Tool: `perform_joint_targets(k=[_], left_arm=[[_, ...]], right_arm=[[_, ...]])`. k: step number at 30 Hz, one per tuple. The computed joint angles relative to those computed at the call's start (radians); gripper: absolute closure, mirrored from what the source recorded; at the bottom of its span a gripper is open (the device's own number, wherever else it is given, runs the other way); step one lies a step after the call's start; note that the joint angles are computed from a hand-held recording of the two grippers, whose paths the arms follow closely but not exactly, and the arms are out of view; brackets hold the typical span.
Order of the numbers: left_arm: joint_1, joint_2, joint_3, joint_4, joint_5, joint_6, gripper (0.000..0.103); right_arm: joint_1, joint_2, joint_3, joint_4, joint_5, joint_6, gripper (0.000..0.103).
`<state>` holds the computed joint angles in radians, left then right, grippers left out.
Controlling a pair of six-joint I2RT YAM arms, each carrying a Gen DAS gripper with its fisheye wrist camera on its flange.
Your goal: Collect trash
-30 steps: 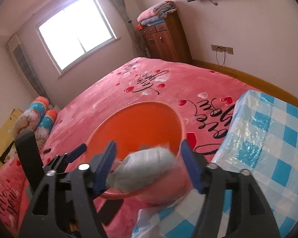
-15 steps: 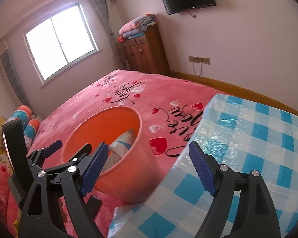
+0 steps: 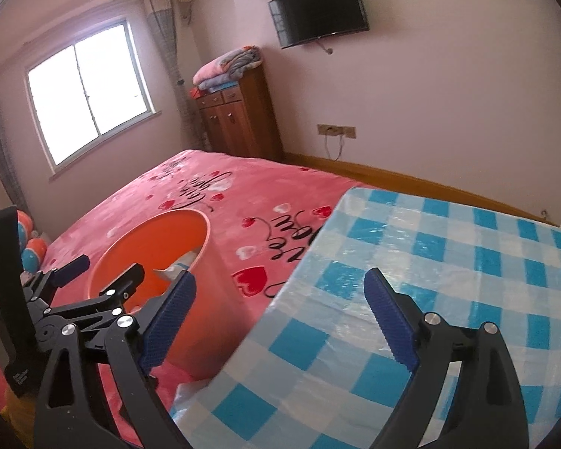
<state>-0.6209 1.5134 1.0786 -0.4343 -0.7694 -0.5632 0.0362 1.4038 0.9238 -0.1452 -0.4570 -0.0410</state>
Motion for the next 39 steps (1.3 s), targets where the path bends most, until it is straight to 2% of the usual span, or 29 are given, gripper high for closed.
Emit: perform_joint_targets(k=[13,22,39], left_arm=[[-0.112,0.087,0.098,-0.016,-0.02,0.012,0.007],[-0.184,0.173,0.177,-0.022,-0.029,0.023,0.007],[-0.278,0.397,0.391,-0.047,-0.007,0.015,0.007]], right_arm=[[-0.148,-0.084,-0.096,0.02,-0.015,-0.033,0.013],[-0.271,-0.1,-0.172,0.094,-0.031,-0.051,0.013],[-0.534,0.055,-0.178,0.199,-0.125,-0.104,0.013]])
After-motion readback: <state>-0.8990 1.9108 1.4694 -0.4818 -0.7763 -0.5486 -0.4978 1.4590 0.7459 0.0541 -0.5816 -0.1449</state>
